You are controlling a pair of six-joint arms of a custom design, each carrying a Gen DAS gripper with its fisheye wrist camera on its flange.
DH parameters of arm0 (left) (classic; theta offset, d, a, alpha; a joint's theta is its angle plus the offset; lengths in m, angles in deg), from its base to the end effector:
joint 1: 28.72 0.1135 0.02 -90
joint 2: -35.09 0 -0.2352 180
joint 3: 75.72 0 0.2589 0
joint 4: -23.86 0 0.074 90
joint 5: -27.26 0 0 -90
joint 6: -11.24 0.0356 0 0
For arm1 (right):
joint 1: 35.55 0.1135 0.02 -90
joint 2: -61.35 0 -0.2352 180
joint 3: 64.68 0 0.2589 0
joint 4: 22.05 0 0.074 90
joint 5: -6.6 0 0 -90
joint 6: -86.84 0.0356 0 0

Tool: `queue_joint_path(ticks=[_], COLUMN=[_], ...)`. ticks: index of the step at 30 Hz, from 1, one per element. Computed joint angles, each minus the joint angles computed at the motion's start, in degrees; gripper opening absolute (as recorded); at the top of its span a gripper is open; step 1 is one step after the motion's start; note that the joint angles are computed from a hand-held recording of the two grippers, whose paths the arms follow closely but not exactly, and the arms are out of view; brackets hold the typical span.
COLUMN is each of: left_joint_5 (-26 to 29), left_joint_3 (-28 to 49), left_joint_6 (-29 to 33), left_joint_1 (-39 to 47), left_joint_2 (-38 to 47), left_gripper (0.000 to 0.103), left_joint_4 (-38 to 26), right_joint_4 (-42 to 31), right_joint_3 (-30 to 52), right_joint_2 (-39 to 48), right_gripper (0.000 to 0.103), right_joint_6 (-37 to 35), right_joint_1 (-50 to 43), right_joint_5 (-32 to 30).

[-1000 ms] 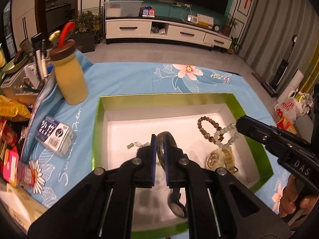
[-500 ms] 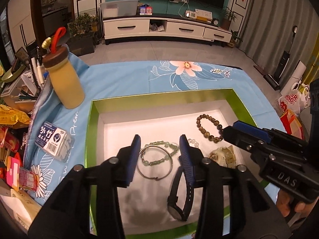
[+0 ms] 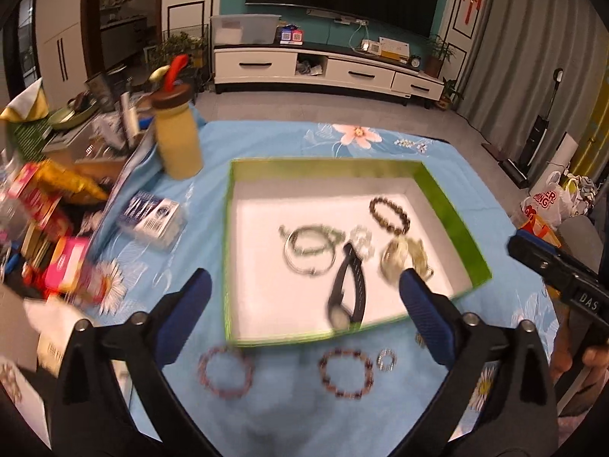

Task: Organize jewelry
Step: 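Move both open tools back over the pink and red bead bracelets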

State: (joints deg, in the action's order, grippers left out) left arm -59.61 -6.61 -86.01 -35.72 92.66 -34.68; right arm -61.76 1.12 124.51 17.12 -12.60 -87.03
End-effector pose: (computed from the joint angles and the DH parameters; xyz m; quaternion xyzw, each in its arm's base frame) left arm 0.2204 -0.0290 0.2837 0.0080 0.9301 -0.0707 0.3604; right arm 0.2384 0.1034 0.2693 -0.0350 0.8942 0.1904 0.4037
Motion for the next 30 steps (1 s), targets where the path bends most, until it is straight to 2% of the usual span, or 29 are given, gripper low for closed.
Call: queue_joint_path(ticks=[3,5,15,22,30], left_joint_5=[1.0,1.2,5.7,9.6,10.6], left_joint_3=[-2.4,-3.5,-12.2,-18.5,-23.0], left_joint_6=[0.7,1.2,4.4,7.4,9.8], left_joint_1=[2.5,4.3,15.8,22.7,25.6], left_joint_2=[-5.2,-7.9,-21.8,-26.0,-30.2], left_gripper=[0.101,0.101,0.101,0.101,0.101], left_joint_4=[-4.1,-6.1,-15.3,-18.5,-20.8], right_joint_4=[-3.7,-6.2,-11.7,-13.2,-11.7], right_joint_3=[-2.0,-3.6,-11.0,-13.9,-15.5], right_joint_2=[-4.2,-7.0,-16.2,-17.5,-14.8], right_gripper=[0.082,0.082,0.082,0.082,0.082], right_joint_6=[-0.8,-1.1,2.7,5.7,8.6], right_joint_1=[1.2,2.9,9.9,15.1,19.9], right_joint_5=[2.0,4.5,8.6,11.3,11.1])
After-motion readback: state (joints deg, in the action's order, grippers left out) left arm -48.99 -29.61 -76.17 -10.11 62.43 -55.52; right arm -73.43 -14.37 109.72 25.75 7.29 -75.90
